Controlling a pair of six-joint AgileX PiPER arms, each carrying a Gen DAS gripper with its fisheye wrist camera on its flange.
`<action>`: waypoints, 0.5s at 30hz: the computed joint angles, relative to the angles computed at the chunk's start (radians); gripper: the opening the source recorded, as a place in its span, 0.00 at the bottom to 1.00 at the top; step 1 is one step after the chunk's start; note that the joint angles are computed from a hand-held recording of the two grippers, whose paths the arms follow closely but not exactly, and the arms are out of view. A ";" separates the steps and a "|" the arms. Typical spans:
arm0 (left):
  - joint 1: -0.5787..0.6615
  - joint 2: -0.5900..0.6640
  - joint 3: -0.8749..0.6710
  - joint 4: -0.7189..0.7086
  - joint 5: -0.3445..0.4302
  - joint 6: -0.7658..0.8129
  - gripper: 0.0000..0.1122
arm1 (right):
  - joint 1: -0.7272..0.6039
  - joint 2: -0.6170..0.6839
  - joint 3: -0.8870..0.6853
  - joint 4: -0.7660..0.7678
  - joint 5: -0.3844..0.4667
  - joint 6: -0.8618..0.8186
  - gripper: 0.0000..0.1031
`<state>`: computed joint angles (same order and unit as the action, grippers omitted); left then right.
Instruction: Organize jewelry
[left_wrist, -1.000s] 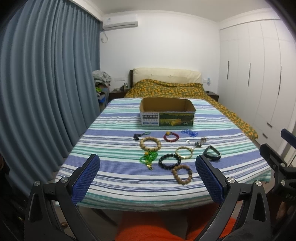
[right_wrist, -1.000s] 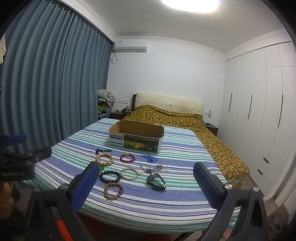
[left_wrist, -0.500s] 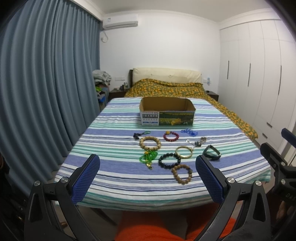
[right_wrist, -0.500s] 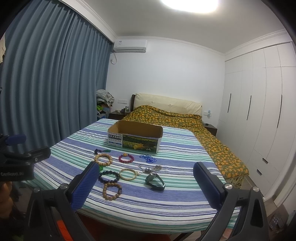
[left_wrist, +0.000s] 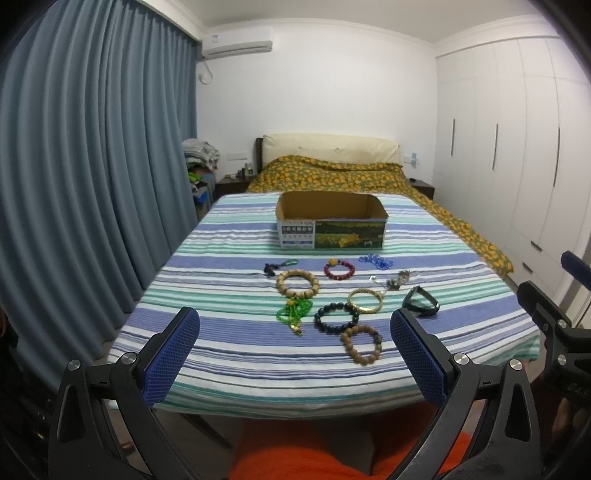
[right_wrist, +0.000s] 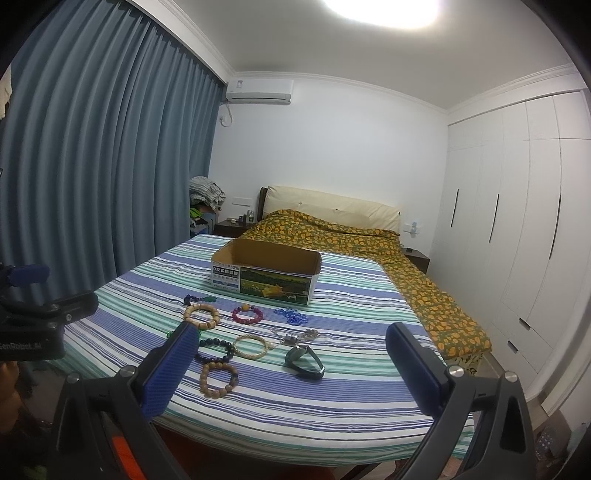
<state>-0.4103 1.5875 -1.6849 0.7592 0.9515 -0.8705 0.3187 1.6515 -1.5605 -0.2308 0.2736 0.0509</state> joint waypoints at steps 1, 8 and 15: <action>0.001 0.002 -0.004 -0.003 0.002 0.003 0.92 | 0.000 0.000 0.000 0.003 0.000 -0.003 1.00; -0.001 -0.001 -0.007 -0.007 0.008 0.005 0.92 | -0.004 0.001 -0.005 0.020 0.004 -0.022 1.00; 0.002 -0.002 -0.008 -0.015 0.009 0.015 0.92 | -0.005 0.001 -0.002 0.019 0.002 -0.021 1.00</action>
